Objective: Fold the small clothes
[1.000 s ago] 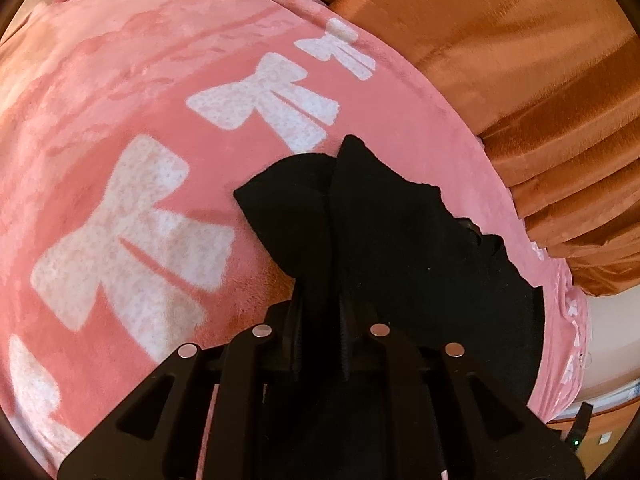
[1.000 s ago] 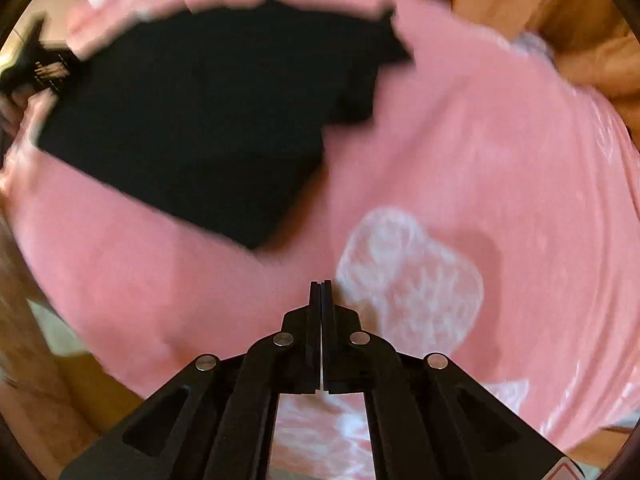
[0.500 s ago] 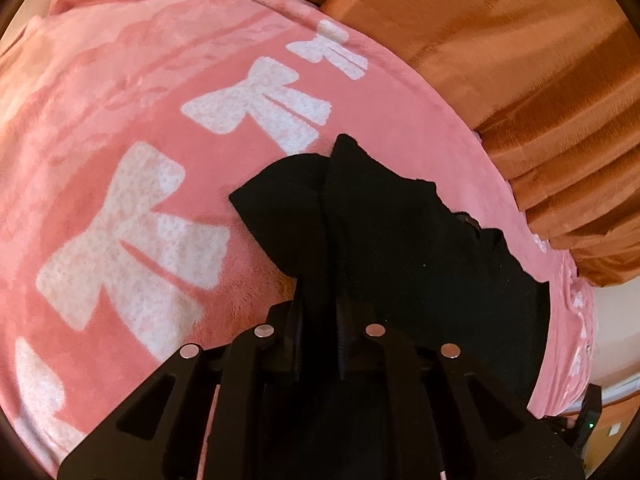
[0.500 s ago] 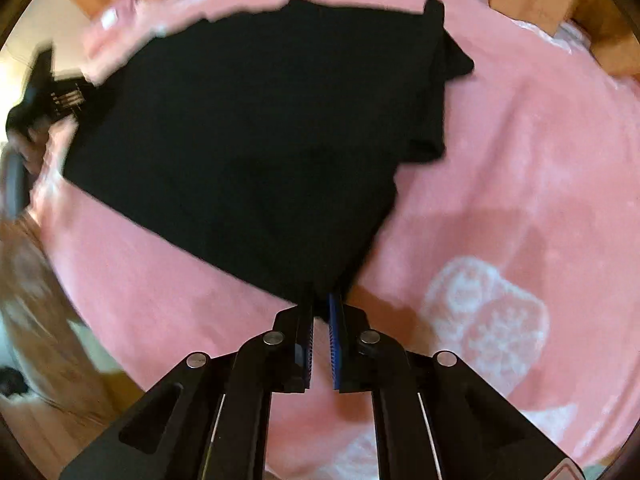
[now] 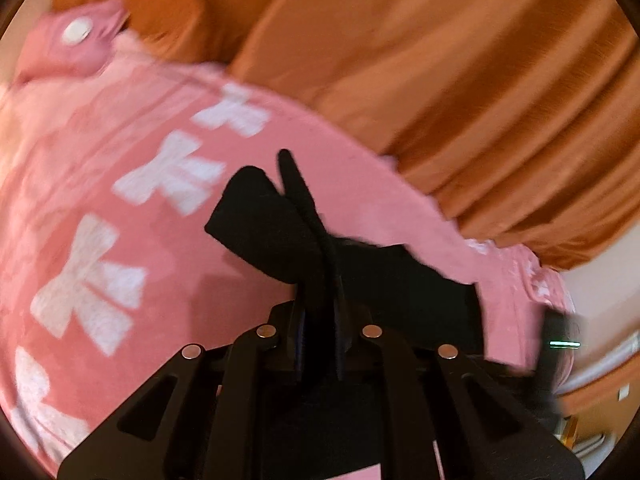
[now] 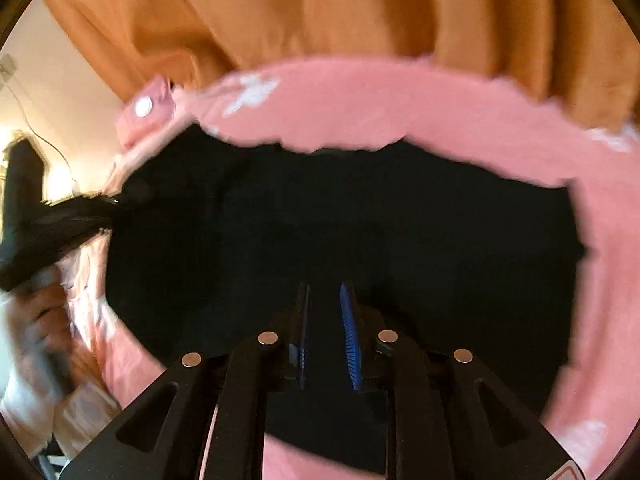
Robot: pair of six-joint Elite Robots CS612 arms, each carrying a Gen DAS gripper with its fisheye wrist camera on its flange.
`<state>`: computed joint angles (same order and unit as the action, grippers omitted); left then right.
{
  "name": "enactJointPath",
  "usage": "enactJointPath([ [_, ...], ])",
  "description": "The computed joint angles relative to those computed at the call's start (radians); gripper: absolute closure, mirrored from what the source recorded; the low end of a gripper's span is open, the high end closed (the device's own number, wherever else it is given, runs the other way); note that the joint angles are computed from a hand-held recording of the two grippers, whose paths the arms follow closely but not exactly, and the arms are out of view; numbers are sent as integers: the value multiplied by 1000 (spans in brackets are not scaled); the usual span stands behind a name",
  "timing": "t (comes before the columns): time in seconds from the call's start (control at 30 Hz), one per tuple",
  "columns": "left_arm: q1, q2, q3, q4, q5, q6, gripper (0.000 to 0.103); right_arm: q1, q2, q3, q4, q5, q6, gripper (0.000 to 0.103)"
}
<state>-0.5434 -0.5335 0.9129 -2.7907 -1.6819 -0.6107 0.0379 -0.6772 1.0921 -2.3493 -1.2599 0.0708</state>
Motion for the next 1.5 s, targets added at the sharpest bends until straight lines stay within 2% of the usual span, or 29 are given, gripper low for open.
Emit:
enactJointPath([
  [0.07,-17,6,-32,-17,-16,14,94,-4,17,-15,-8,14,18,87],
  [0.13,-33,32,-97,-12,-68,9,94,-13,9,-18,-1,38,44,88],
  [0.2,-57,67,-173,10,-100,21,93,-39,-25,33,-106,65,89,84],
  [0.23,-64,81,-198,22,-109,29,93,-54,-45,64,-156,51,117,81],
  [0.3,-82,123,-267,63,-159,40,88,-85,-77,127,-231,24,186,68],
  [0.37,-84,141,-267,32,-261,14,85,-112,-104,179,-245,-24,245,68],
  [0.43,-79,114,-205,3,-305,51,62,-137,-134,231,-252,-74,291,67],
  [0.47,-75,89,-155,-24,-305,78,57,-151,-151,262,-273,-71,307,67],
  [0.53,-69,29,-43,-59,-254,157,39,-163,-166,290,-304,-45,319,66],
  [0.57,-68,0,13,-66,-208,209,38,-174,-175,310,-324,-17,313,65],
  [0.63,-71,-41,100,-76,-108,275,38,-171,-181,319,-332,32,305,53],
  [0.67,-70,-46,122,-94,-98,276,38,-163,-175,313,-325,46,301,45],
  [0.73,-70,-46,155,-125,-91,236,38,-148,-156,285,-273,86,285,44],
  [0.8,-65,-39,149,-73,-140,211,38,-131,-147,268,-205,130,302,44],
  [0.83,-66,-39,150,-58,-168,225,38,-125,-138,254,-171,146,311,44],
  [0.87,-70,-39,154,-52,-173,252,38,-117,-139,256,-160,147,316,44],
  [0.93,-82,-38,157,-31,-139,317,38,-100,-125,231,-138,107,308,44],
  [1.0,-86,-32,149,-18,-126,319,38,-91,-115,222,-148,89,313,44],
  [1.03,-85,-26,142,-23,-129,299,38,-87,-106,214,-160,85,313,46],
  [1.07,-80,-26,140,-27,-135,292,38,-82,-96,203,-169,76,308,64],
  [1.1,-78,-26,141,-39,-139,284,38,-77,-91,186,-161,61,277,94],
  [1.17,-74,-26,140,-73,-119,272,38,-68,-92,172,-212,49,263,93],
  [1.23,-68,-36,158,-123,-111,252,38,-66,-125,192,-353,60,227,93],
  [1.3,-65,-35,156,-139,-107,239,38,-62,-145,210,-439,-3,181,94],
  [1.37,-65,-27,140,-119,-88,241,38,-59,-129,200,-393,-166,165,92],
  [1.4,-66,-24,136,-106,-76,245,38,-60,-114,179,-313,-205,184,90],
  [1.47,-70,-15,121,-64,-43,263,38,-77,-83,167,-184,-195,270,90],
  [1.5,-70,-13,117,-50,-38,269,38,-82,-90,178,-182,-184,289,89],
])
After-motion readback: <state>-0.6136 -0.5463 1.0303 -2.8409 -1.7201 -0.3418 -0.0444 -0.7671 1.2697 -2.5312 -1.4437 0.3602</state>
